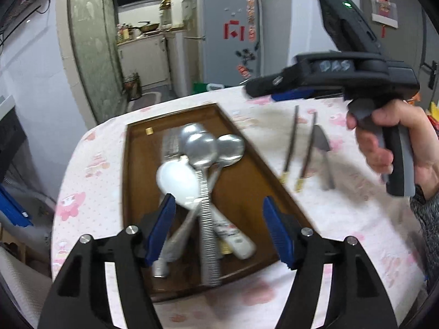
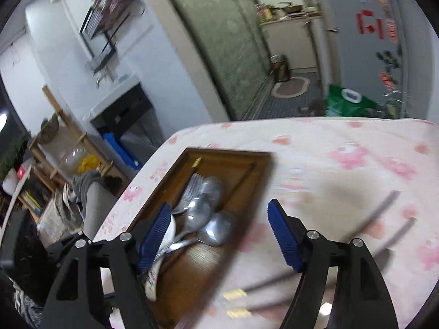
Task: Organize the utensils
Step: 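Place the textured-handle spoon in the tray and open the left gripper, then grasp the small metal cake server by its handle with the left gripper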
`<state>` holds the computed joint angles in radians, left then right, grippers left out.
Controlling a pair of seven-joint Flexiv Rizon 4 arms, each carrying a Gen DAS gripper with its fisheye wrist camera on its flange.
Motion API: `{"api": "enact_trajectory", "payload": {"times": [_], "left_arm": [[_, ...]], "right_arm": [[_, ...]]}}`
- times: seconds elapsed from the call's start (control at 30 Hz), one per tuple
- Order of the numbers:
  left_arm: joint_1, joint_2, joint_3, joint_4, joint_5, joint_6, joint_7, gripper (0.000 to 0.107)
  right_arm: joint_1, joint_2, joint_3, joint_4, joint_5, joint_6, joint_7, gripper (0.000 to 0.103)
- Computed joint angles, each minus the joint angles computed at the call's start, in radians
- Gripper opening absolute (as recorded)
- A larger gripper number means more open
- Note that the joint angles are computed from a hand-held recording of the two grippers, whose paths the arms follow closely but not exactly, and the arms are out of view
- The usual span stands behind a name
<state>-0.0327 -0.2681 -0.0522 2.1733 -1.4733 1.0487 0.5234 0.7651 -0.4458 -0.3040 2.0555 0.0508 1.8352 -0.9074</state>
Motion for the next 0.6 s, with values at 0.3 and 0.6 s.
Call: {"api": "enact_trajectory", "payload": {"times": [0.3,0.6], "left_arm": [[-0.058,0.040,-0.018,0.085,0.037,-0.056,0.036,0.069],[-0.148,0.000,-0.059,0.112,0.084,0.050,0.033,0.037]], "right_arm": [[0.079,0.139,-0.098,0.280,0.168,0.081,-0.065,0.074],[-0.246,0.101,0.242,0.316,0.170,0.191,-0.065,0.061]]}}
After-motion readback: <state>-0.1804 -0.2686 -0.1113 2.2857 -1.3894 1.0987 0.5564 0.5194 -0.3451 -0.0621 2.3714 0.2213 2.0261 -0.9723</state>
